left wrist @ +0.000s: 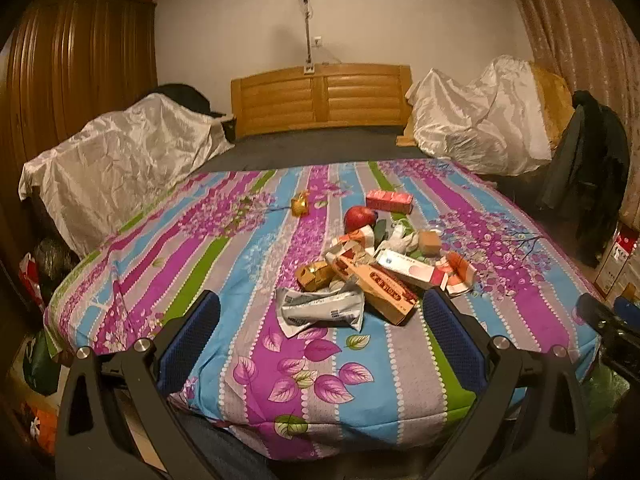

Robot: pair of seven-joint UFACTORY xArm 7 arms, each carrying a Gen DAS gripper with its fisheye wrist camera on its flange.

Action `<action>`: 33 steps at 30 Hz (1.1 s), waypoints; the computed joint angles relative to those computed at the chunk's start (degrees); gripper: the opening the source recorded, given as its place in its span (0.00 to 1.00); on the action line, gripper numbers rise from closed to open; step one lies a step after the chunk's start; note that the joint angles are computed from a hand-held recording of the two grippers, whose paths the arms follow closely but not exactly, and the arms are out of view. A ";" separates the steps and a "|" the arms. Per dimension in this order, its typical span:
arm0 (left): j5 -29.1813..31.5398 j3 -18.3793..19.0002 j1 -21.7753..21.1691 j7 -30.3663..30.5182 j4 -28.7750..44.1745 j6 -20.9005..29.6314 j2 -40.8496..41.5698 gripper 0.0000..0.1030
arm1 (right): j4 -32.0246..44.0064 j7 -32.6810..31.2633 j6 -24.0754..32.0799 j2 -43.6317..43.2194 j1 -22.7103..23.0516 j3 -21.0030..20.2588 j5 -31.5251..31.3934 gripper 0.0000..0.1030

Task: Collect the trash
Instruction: 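Reach both grippers toward the pile of boxes on the bed, then grasp the orange Hua Tuo box with left gripper while right grasps white box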

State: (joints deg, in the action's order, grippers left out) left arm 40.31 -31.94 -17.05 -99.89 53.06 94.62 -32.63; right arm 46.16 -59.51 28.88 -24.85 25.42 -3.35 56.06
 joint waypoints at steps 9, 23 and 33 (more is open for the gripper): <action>-4.24 3.77 1.09 -0.77 -4.63 -4.97 -4.52 0.95 | 2.83 -3.69 -0.99 3.71 0.23 0.74 1.63 0.95; -11.63 11.28 2.48 5.21 -24.82 -20.12 -21.81 0.95 | 16.45 -21.33 -2.59 22.85 0.66 9.84 -0.35 0.95; -17.44 12.36 8.43 8.74 -31.45 -28.32 -24.81 0.95 | 46.83 -13.78 2.52 51.14 4.91 14.50 -34.24 0.95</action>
State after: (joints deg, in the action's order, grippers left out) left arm 22.87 -19.58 -8.62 -91.15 21.61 66.30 -57.44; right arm 92.99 -73.29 31.40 26.29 30.33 11.15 21.82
